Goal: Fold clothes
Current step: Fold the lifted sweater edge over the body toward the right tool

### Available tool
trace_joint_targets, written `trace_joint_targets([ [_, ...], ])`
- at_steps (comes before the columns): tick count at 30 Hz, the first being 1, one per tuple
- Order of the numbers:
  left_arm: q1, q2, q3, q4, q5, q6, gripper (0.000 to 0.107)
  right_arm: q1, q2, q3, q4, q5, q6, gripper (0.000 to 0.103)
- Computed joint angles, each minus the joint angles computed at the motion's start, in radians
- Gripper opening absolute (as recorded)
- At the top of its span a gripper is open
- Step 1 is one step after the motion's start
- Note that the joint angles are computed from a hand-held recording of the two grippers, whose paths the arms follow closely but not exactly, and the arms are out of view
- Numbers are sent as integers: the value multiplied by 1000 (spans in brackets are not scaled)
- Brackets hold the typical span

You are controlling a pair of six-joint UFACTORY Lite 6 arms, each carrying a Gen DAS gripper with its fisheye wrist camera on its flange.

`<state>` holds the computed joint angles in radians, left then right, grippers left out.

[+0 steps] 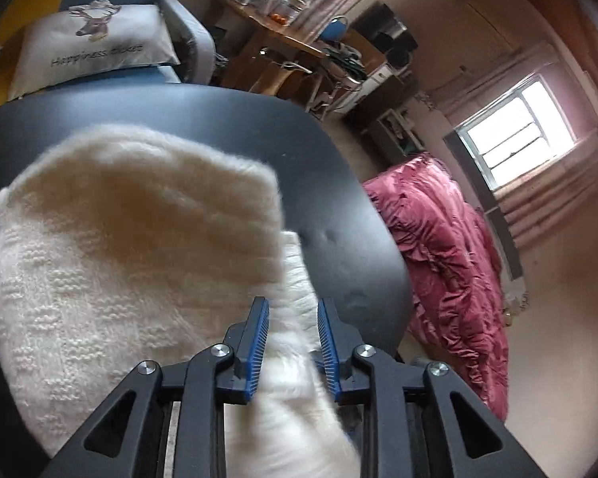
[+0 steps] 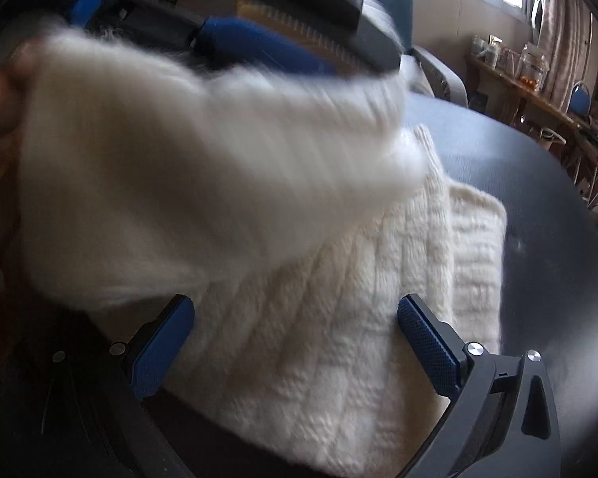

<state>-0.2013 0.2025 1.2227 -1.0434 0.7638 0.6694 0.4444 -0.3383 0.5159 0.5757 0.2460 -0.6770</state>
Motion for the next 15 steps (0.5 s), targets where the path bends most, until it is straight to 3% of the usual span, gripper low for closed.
trace_joint_targets([
  [5, 82, -116, -70, -31, 40, 52, 24, 0, -6, -27, 153, -24, -146, 103],
  [9, 236, -347, -291, -10, 12, 139, 24, 4, -24, -51, 262, -40, -247, 103],
  [12, 391, -582, -544, 37, -28, 194, 24, -32, -66, -57, 300, 24, -276, 103],
  [15, 588, -718, -724, 16, 73, 329, 24, -100, -105, -68, 346, 135, -347, 103],
])
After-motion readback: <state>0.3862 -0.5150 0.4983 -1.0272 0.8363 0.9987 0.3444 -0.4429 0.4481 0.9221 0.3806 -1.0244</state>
